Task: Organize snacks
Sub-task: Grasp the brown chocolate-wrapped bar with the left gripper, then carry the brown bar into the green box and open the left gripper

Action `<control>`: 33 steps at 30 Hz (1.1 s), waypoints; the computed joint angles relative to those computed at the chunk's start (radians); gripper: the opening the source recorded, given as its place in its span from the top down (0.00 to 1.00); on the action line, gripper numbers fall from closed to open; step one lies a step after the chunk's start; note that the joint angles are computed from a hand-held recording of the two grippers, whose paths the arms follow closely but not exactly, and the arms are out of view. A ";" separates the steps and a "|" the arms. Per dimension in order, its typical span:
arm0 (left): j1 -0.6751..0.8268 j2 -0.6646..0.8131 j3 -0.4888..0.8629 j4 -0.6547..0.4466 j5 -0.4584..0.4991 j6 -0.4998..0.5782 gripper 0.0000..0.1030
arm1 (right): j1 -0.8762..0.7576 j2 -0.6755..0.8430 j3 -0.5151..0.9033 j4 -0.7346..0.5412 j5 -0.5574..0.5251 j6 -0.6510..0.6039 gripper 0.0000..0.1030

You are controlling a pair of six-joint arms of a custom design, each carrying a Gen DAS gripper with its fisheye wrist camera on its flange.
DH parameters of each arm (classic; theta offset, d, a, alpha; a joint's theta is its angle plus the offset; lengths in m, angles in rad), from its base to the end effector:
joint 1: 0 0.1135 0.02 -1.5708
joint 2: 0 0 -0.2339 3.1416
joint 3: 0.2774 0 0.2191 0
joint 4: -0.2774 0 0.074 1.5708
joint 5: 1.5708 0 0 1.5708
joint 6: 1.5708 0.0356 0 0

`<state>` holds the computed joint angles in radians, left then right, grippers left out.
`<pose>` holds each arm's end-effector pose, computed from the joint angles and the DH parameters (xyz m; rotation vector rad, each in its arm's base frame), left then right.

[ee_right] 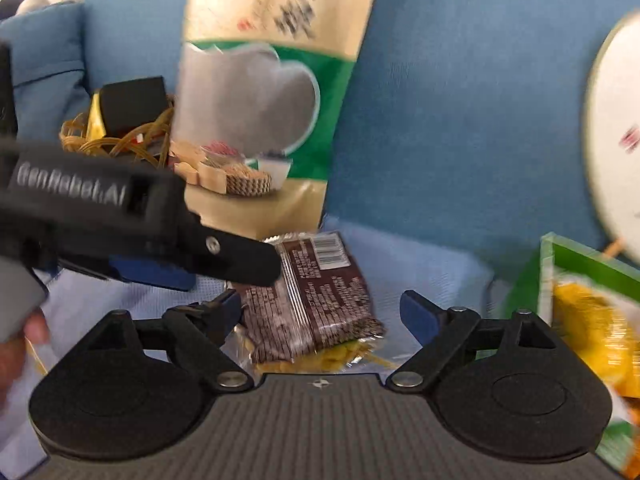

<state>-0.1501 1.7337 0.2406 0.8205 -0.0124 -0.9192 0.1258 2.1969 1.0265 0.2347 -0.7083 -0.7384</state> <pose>0.2174 -0.0324 0.0706 -0.8708 2.1333 -0.5536 0.3487 0.0674 0.0510 -1.2048 1.9517 0.5770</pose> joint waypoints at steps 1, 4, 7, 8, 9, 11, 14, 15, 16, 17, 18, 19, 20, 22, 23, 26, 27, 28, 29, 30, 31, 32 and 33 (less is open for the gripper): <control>0.006 0.023 0.004 0.021 0.010 0.002 0.06 | 0.007 0.024 0.066 -0.088 0.003 0.004 0.00; -0.025 0.019 0.004 0.002 -0.027 0.025 0.44 | 0.008 0.061 0.156 -0.230 0.006 0.018 0.00; -0.077 -0.040 -0.014 -0.066 -0.050 0.010 0.55 | -0.021 0.027 0.091 -0.268 -0.006 -0.064 0.00; -0.114 -0.081 -0.023 -0.113 -0.078 -0.014 0.55 | -0.035 0.005 0.041 -0.252 -0.007 -0.105 0.00; -0.159 -0.127 -0.024 -0.184 -0.109 -0.039 0.55 | -0.054 -0.017 -0.009 -0.244 -0.012 -0.147 0.00; -0.268 -0.196 -0.021 -0.306 -0.189 -0.091 0.55 | -0.104 -0.046 -0.096 -0.229 -0.044 -0.199 0.00; -0.439 -0.232 -0.016 -0.406 -0.306 -0.202 0.54 | -0.188 -0.082 -0.202 -0.222 -0.081 -0.267 0.00; -0.498 -0.235 -0.009 -0.440 -0.343 -0.249 0.54 | -0.221 -0.090 -0.230 -0.226 -0.093 -0.294 0.00; -0.547 -0.236 -0.003 -0.463 -0.372 -0.291 0.51 | -0.255 -0.099 -0.257 -0.234 -0.108 -0.323 0.00; -0.586 -0.229 0.013 -0.488 -0.396 -0.327 0.51 | -0.285 -0.107 -0.279 -0.245 -0.121 -0.348 0.00; -0.626 -0.227 0.025 -0.512 -0.416 -0.357 0.51 | -0.314 -0.108 -0.285 -0.264 -0.130 -0.376 0.00; -0.656 -0.219 0.042 -0.532 -0.433 -0.378 0.51 | -0.335 -0.104 -0.271 -0.290 -0.135 -0.396 0.00; -0.686 -0.210 0.061 -0.557 -0.452 -0.406 0.50 | -0.350 -0.106 -0.276 -0.298 -0.140 -0.404 0.00; -0.732 -0.192 0.105 -0.618 -0.481 -0.445 0.39 | -0.387 -0.098 -0.265 -0.343 -0.153 -0.427 0.00; -0.743 -0.199 0.115 -0.641 -0.494 -0.454 0.37 | -0.403 -0.090 -0.254 -0.369 -0.161 -0.446 0.00; -0.764 -0.197 0.147 -0.688 -0.509 -0.466 0.30 | -0.434 -0.082 -0.247 -0.374 -0.182 -0.462 0.00; -0.767 -0.202 0.151 -0.697 -0.513 -0.471 0.24 | -0.447 -0.080 -0.244 -0.374 -0.186 -0.467 0.00; -0.770 -0.207 0.155 -0.710 -0.516 -0.478 0.17 | -0.455 -0.076 -0.234 -0.386 -0.184 -0.470 0.00; -0.776 -0.216 0.154 -0.725 -0.523 -0.486 0.14 | -0.460 -0.075 -0.228 -0.394 -0.183 -0.466 0.00; -0.777 -0.221 0.157 -0.738 -0.526 -0.490 0.11 | -0.465 -0.070 -0.219 -0.403 -0.186 -0.462 0.00; -0.780 -0.227 0.159 -0.752 -0.527 -0.496 0.11 | -0.474 -0.064 -0.208 -0.418 -0.192 -0.468 0.00; -0.782 -0.239 0.153 -0.760 -0.528 -0.501 0.11 | -0.480 -0.060 -0.199 -0.432 -0.194 -0.475 0.00; -0.787 -0.258 0.140 -0.762 -0.534 -0.510 0.11 | -0.492 -0.057 -0.185 -0.459 -0.197 -0.491 0.00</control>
